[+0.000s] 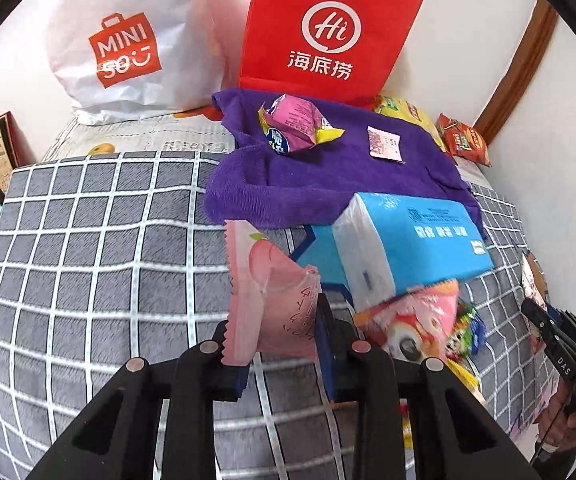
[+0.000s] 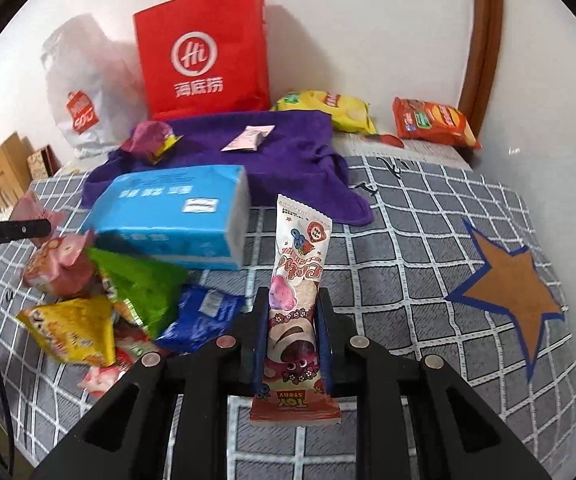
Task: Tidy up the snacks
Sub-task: 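Grasp the pink peach-print packet with the left tool while the right holds the stick snack, then carry the peach-print packet with the left tool while the right carries the stick snack toward the towel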
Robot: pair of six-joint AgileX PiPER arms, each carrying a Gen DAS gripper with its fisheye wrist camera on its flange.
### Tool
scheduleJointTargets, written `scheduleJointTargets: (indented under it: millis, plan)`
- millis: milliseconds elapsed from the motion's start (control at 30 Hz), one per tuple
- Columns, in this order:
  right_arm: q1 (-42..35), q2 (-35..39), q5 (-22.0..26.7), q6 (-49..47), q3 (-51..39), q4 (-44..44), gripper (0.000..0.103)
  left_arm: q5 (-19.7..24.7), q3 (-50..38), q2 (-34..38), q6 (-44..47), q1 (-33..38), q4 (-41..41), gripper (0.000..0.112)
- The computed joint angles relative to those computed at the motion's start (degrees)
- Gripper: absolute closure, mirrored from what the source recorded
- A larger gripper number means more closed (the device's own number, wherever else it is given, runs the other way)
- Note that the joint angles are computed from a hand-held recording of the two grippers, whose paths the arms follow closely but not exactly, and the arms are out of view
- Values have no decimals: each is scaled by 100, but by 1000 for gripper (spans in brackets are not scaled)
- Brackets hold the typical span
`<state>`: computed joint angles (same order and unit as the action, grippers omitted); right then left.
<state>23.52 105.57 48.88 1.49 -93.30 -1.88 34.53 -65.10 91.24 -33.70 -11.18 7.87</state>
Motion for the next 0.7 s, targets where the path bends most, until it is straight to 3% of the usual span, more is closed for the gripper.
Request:
scheduleJointTargets:
  millis: [267,700]
  plan:
    - [297,-259,227,184,-120,-198,82,178,294,-555,-664,-442,614,86]
    - [435,52,862,177,-1212,103,82,651,-206,-745,-1244,-984,1150,86]
